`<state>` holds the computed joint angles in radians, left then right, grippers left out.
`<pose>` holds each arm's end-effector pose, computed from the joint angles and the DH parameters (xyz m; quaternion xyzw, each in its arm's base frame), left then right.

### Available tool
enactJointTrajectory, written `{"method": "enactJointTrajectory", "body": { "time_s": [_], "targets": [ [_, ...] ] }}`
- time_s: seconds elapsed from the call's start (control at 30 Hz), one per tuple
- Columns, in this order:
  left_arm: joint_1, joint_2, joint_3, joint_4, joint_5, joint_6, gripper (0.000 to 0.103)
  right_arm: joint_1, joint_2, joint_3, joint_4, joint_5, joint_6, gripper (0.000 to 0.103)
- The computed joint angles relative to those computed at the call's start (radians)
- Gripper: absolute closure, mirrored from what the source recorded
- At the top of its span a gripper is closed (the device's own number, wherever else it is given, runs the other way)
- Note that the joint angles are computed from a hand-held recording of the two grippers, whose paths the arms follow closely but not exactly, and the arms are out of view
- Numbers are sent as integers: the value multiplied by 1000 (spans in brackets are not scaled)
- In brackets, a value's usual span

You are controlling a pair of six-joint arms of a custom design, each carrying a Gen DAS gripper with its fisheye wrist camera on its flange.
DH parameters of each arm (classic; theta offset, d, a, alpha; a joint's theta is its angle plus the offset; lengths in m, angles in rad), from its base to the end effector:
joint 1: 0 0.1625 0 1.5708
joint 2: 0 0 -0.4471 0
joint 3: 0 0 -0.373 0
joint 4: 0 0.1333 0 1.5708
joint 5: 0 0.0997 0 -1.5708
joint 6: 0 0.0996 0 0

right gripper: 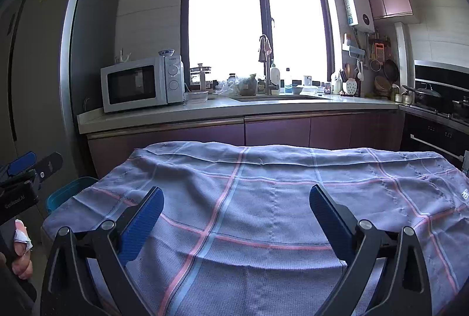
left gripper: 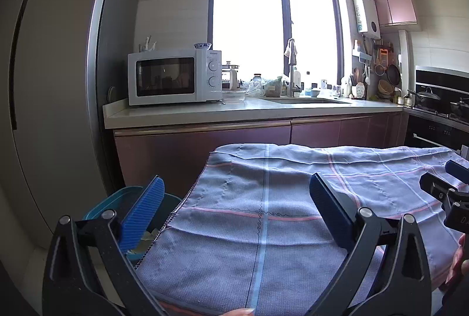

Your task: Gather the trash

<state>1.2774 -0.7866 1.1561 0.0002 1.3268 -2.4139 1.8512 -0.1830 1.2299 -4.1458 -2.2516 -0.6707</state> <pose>-0.0569 -0.7325 0.2164 0.3402 0.7481 -0.5261 0.2189 0.2637 -0.6606 0.0172 0.1062 -0.7108 0.5930 0.3629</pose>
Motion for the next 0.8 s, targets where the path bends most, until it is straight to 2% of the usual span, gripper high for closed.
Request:
{"method": "enactJointTrajectory", "body": {
  "time_s": [0.4, 0.8],
  "targets": [
    [-3, 0, 7, -15, 2, 7, 6, 4, 2, 0, -45, -5, -26, 7],
    [-4, 0, 8, -23, 0, 9, 6, -1, -6, 9, -42, -5, -17, 7]
  ]
}}
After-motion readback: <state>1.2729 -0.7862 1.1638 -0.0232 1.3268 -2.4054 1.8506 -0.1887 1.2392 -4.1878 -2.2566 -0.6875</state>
